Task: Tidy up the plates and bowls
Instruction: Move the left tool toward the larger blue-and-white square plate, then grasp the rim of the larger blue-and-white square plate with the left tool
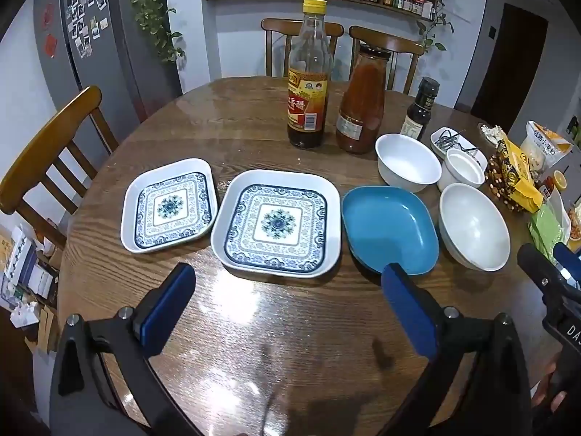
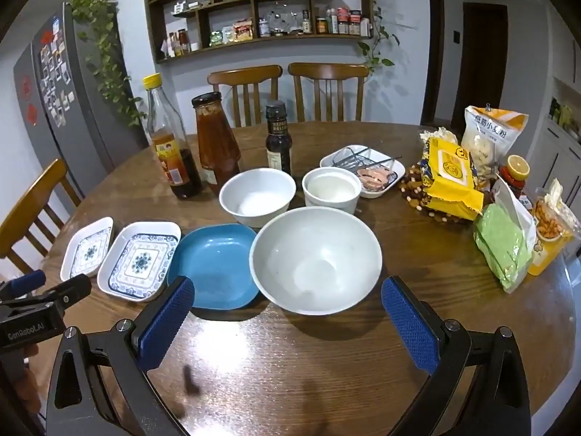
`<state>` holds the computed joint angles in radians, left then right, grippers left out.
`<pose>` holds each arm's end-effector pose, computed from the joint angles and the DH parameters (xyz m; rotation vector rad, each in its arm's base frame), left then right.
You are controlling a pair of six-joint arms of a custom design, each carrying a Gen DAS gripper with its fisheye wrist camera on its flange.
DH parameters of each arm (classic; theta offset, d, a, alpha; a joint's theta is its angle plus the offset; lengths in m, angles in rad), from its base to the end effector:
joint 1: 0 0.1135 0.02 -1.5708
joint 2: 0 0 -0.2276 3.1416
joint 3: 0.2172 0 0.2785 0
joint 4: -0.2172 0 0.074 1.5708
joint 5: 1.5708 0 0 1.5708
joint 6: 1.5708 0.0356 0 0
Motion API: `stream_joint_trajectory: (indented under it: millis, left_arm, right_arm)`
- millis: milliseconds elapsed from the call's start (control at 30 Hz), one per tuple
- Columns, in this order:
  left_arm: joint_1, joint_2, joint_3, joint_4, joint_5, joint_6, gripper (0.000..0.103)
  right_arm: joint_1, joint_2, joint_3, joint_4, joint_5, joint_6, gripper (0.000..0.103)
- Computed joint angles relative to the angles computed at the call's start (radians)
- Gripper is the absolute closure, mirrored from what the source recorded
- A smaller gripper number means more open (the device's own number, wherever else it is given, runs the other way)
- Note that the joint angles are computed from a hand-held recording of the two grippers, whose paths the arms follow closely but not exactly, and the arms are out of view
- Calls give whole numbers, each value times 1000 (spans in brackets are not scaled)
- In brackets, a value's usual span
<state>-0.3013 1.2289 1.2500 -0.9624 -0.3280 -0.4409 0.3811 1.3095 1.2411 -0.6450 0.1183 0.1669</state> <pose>0.2686 -0.0715 0.3066 -0.3014 2.4255 0.0882 0.2980 0.1149 0.3031 -0.1825 2.2755 0.1521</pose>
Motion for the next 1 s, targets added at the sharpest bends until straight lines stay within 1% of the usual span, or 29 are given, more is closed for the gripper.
stream_joint_trajectory:
  millis: [333,367,500,567,633,700,833,900,933,1000]
  left_arm:
    - [74,-6,-16,35,31,93,0]
    - [100,-30,-47,51,53,116,0]
    - [137,-12,-39,42,72,136,1]
    - [151,3,-30,34,74,136,1]
    - [186,3,-40,42,106,132,1]
    - [238,4,-45,48,156,131,1]
    - [343,52,-21,-5,268,121,1]
    - [396,59,-24,-3,274,139,1]
    - [416,67,-23,-4,274,140,1]
    - [469,88,-14,-3,254,162,1]
  right_arm:
    - [87,26,17,4,95,60,0]
    - [94,28,18,4,101,67,0]
    - [121,35,24,0,131,95,0]
    - [122,37,27,1,122,94,0]
    - [133,53,43,2,96,92,0]
    - [151,79,64,3,80,85,0]
    - [192,159,132,-10,29,65,0]
    - [211,218,184,-26,-12,56,0]
    - [221,272,239,-43,-54,46,0]
    - [238,341,307,-62,-102,34,0]
